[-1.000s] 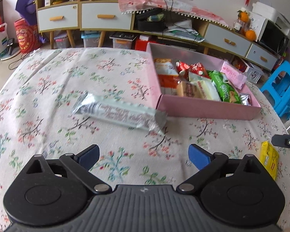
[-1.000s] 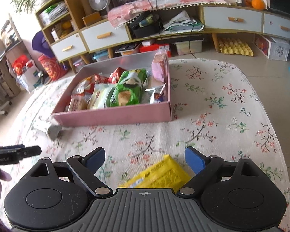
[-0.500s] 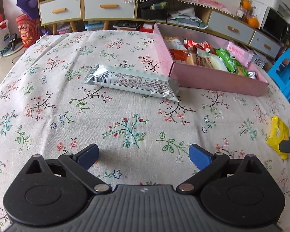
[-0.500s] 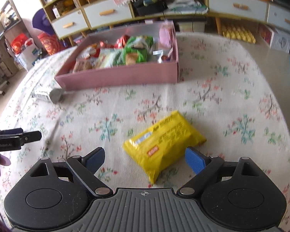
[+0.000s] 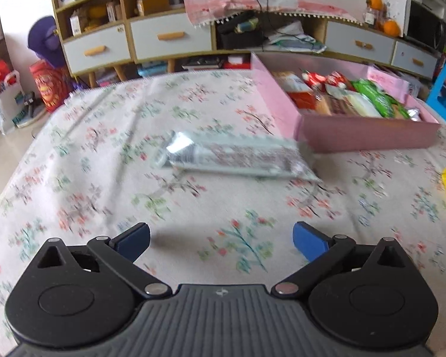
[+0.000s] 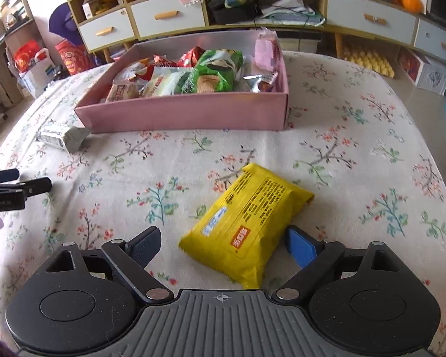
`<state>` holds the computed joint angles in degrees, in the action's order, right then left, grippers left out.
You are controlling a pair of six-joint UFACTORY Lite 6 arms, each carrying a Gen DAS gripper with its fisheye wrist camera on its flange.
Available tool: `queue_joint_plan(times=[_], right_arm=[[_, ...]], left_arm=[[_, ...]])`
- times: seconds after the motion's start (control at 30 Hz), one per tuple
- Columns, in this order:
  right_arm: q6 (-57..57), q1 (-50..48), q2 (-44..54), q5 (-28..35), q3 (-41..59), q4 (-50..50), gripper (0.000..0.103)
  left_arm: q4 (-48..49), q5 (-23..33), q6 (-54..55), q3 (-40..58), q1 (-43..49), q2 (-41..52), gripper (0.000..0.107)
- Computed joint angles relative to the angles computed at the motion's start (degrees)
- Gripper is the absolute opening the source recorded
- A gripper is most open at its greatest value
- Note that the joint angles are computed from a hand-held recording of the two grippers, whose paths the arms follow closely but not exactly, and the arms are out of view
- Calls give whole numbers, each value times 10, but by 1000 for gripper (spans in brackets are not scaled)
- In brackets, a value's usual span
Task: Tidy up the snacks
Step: 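Move both tools back toward the yellow packet and silver bar, then grasp the yellow packet with the right gripper while the left grasps the long silver bar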
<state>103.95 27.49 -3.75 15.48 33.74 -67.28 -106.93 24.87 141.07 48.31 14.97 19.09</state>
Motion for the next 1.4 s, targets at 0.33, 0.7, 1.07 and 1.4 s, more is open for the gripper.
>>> queue_joint_plan(times=[0.33,0.7,1.07,1.4], right_arm=[[71,19,76,24,55,-104,93],[163,27,106,37,66,-223,93],[157,26,106,33,71,-211,92],[124,20,77,12,61,-145,92]], left_arm=[[305,84,-212,219,-4,99,103],[575,95,-291,345,-64,188,103],[685,153,-413,317,-38,158,102],[672,107,-496,149,-31,28,84]])
